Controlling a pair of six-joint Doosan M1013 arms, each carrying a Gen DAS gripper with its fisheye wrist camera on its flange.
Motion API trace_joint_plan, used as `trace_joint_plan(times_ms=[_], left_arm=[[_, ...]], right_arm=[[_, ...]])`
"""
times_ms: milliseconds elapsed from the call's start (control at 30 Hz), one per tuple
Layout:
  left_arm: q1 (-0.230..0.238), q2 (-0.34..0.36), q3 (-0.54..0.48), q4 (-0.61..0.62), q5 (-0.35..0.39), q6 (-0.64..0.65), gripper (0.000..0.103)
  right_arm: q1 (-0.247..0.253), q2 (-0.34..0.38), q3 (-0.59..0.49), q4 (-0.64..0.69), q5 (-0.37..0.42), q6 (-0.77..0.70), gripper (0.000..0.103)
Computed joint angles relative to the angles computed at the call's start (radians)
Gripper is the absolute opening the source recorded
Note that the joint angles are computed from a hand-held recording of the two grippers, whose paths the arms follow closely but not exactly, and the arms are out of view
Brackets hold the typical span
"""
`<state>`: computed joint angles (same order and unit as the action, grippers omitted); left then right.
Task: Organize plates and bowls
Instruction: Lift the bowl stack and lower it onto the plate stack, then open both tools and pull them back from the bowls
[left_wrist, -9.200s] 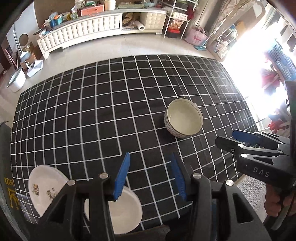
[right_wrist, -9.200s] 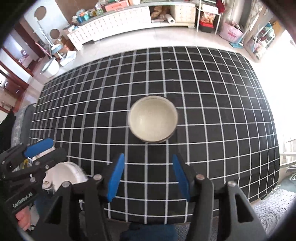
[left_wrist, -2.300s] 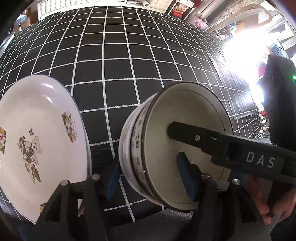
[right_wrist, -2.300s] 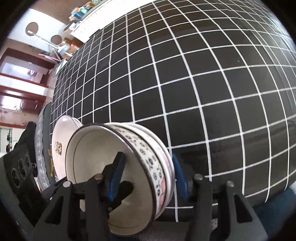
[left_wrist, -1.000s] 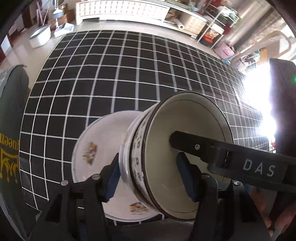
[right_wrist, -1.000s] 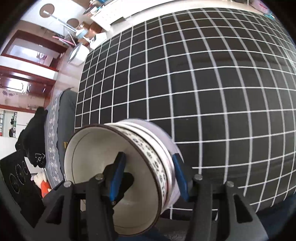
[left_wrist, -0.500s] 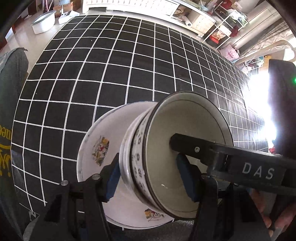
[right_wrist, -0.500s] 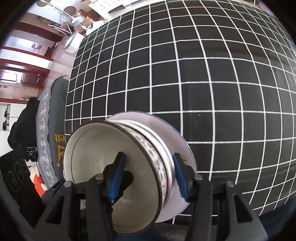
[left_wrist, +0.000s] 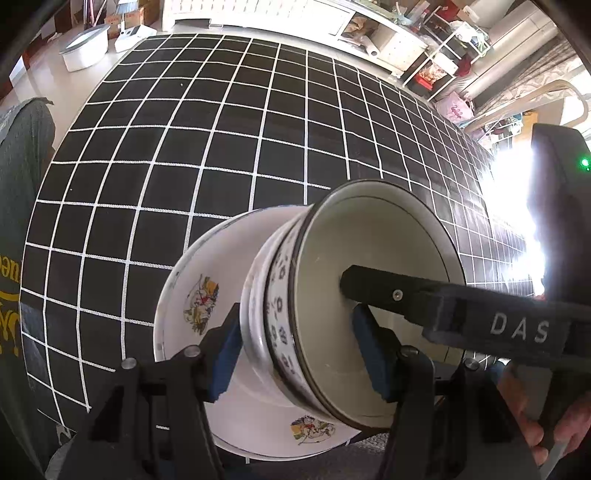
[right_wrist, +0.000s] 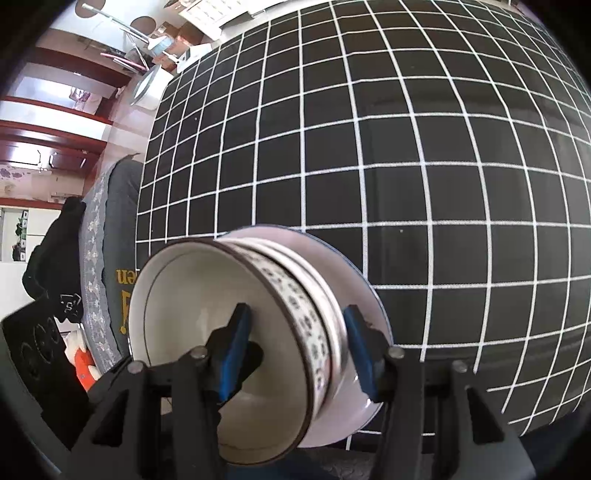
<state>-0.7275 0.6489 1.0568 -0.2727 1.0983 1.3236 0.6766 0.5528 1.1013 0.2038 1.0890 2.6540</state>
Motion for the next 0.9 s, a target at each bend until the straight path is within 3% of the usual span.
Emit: trace_joint_plan(times_ms=[300,433,667,900], left_arm=[[0.005,-0.034,0.034,0.066,-0.030,-0.031,0.056],[-0.003,-0.074,0.065,0.115,-0.079,-0.035,0.056],[-0.033,-0.157,0.134,0.258,-0.195,-0.115,0.056],[-0.106,-0.250,0.217,0.498,-0.293,-0.238,0.056]], right_arm=[[0.021,-0.021,-0.004,-0.123,0.003,0.015,0.056],[0.040,-0.035,-0.011,-0.221,0.016,0.027,0.056],[0.094,-0.073,-0.017,-0.437,0.030,0.064,0.057],[0.164,-0.119,-0.004,-0.657,0.071,0.091,0.057]])
